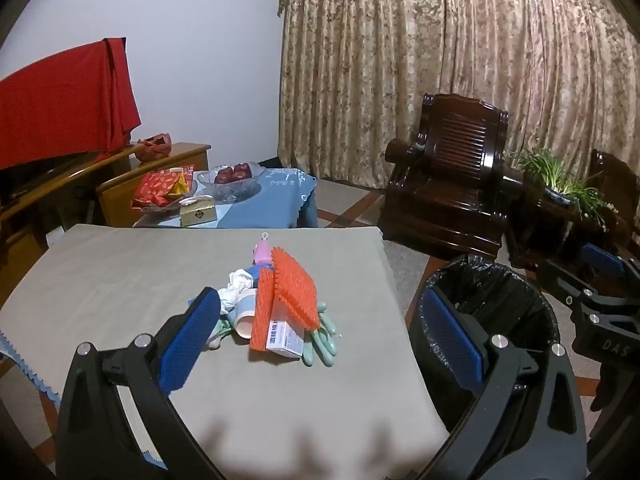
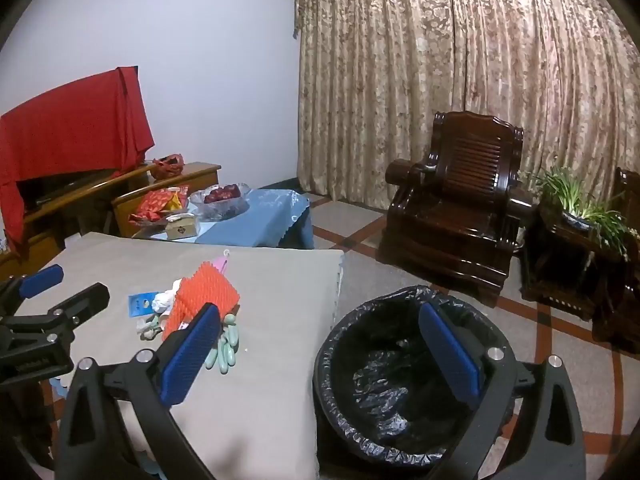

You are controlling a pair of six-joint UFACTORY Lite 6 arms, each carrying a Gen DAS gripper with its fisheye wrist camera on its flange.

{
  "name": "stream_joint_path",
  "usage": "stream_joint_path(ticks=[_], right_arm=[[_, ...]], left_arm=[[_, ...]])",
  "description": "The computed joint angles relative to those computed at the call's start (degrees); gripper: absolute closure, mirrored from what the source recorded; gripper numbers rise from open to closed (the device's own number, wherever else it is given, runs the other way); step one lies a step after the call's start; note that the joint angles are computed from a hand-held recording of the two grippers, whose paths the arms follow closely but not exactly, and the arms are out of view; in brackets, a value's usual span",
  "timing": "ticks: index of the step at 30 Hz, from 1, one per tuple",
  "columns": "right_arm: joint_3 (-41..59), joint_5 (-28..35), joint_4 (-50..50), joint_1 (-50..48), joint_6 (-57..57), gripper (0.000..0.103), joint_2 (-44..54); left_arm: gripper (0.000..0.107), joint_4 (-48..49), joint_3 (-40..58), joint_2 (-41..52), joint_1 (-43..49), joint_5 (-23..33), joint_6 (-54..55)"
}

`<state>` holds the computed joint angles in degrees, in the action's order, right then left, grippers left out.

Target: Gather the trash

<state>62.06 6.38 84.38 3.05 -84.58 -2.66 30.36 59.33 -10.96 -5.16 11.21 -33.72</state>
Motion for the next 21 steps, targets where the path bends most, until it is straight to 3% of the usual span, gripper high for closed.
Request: stream_joint_path(ticks=[6, 21], right_arm=[[-0.42, -0.31, 5.98, 0.19, -6.26, 0.006, -0.36], [0.16, -0.16, 4.29, 0.12, -4.44, 0.006, 0.65]], left_arm=[[0.009, 1.24, -0.13, -0.14, -0.03, 0.0, -1.21], [0.009, -0.46, -0.01, -0.05, 0.02, 0.1, 0.51]])
